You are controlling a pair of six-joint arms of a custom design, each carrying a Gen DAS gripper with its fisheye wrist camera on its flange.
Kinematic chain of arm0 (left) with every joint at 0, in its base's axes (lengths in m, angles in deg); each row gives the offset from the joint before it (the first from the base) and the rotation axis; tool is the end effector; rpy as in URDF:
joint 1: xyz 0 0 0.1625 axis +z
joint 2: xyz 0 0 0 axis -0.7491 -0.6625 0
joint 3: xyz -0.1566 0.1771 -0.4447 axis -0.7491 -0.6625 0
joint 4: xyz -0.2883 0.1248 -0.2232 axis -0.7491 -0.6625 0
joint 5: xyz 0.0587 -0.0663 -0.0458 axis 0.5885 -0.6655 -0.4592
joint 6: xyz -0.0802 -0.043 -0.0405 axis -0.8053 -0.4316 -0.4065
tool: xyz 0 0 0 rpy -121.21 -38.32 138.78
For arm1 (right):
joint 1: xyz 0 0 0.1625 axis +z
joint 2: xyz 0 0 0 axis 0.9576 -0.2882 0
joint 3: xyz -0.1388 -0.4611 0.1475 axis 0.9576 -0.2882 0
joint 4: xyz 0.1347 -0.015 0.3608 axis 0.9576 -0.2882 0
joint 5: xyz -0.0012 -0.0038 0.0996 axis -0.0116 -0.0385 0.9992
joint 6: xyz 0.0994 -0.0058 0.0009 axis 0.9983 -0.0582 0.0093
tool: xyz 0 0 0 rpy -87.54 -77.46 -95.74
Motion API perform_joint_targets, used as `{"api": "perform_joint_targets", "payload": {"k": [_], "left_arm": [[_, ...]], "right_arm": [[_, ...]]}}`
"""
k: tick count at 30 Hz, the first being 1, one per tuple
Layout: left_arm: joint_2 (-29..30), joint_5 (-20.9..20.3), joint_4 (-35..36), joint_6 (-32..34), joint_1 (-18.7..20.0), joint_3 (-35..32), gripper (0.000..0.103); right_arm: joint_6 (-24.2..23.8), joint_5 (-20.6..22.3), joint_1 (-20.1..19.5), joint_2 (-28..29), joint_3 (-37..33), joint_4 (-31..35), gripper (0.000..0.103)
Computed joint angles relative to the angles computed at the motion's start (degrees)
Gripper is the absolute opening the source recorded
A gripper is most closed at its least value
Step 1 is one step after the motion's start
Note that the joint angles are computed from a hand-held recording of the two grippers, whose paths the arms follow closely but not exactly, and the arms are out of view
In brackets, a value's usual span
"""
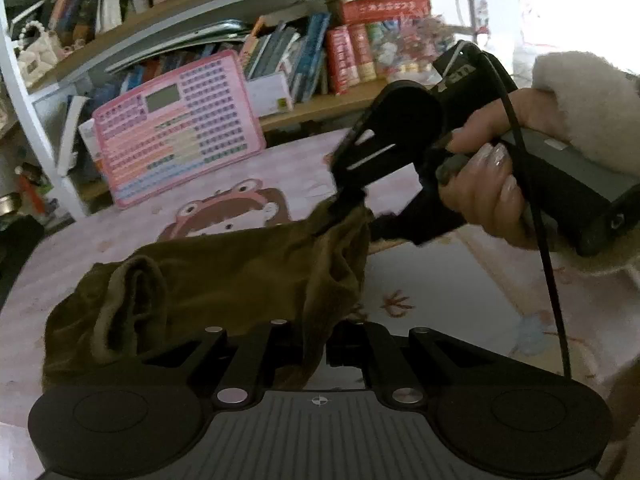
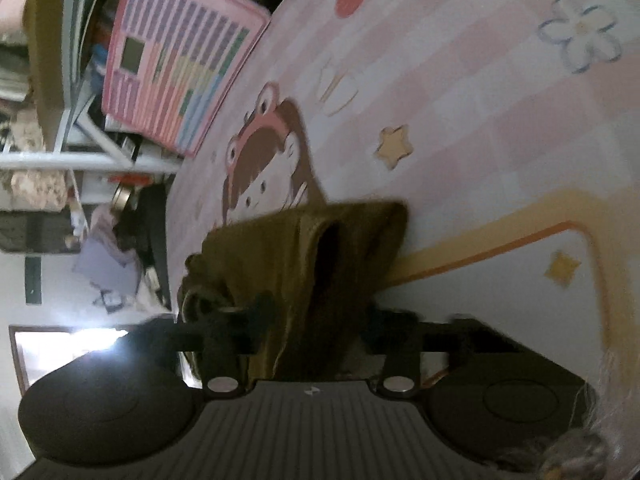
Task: Fold clothes
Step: 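Grasp the end of the olive garment with the right gripper and lift it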
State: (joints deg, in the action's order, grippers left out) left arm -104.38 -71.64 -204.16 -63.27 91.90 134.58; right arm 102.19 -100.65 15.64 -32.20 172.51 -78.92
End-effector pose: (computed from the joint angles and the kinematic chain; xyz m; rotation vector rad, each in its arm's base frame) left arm -0.3130 -0.5771 0.1372 1.0431 2.1515 -0.7101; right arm 0.1242 -0.7140 0.2369 0.5841 2.8787 -0.6612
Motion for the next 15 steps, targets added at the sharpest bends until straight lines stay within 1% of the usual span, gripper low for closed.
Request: {"api": "perform_joint_targets", "payload": {"k": [1,3,6,8,11,12,14,15], "left_arm": [[-0.1,-1.6,0.1,-0.1,0.0,0.0,0.005],[-0.1,-5.4,0.2,0.3,0.2,-0.5,0.005],[0.0,-11.8,0.1,1.6,0.5,-1.4,0.005],[0.0,-15.4,0.9,1.9,1.0,-2.1,0.005],[-0.4,-18.8,2.5,0.9,1.9,-2.6,0.004],[-0.6,-19.5,2.1,0.5,2.1,-2.3,0.004],[-1.4,-20.9,0.9,-0.7,2.5,-1.8,0.004],[-1.9,-21.7,0.0,-1.5,2.8,-1.5,0.004]], "right_arm": [[0.1,-0.2,-0.2,-0.6,0.5,-0.4,0.012],[-0.2,-0.8,-0.4,-2.0,1.5,-1.5,0.011],[-2.4,-4.2,0.4,-4.1,3.3,-5.1,0.011],[-2.2,-5.9,0.5,-5.6,5.0,-7.7,0.011],[-0.2,-8.8,0.4,-7.0,6.9,-8.3,0.011],[0.7,-9.5,0.3,-7.2,7.4,-8.4,0.011],[1.3,-9.7,0.6,-7.5,8.2,-9.8,0.011],[0.6,-9.5,1.1,-7.4,8.2,-10.8,0.011]]}}
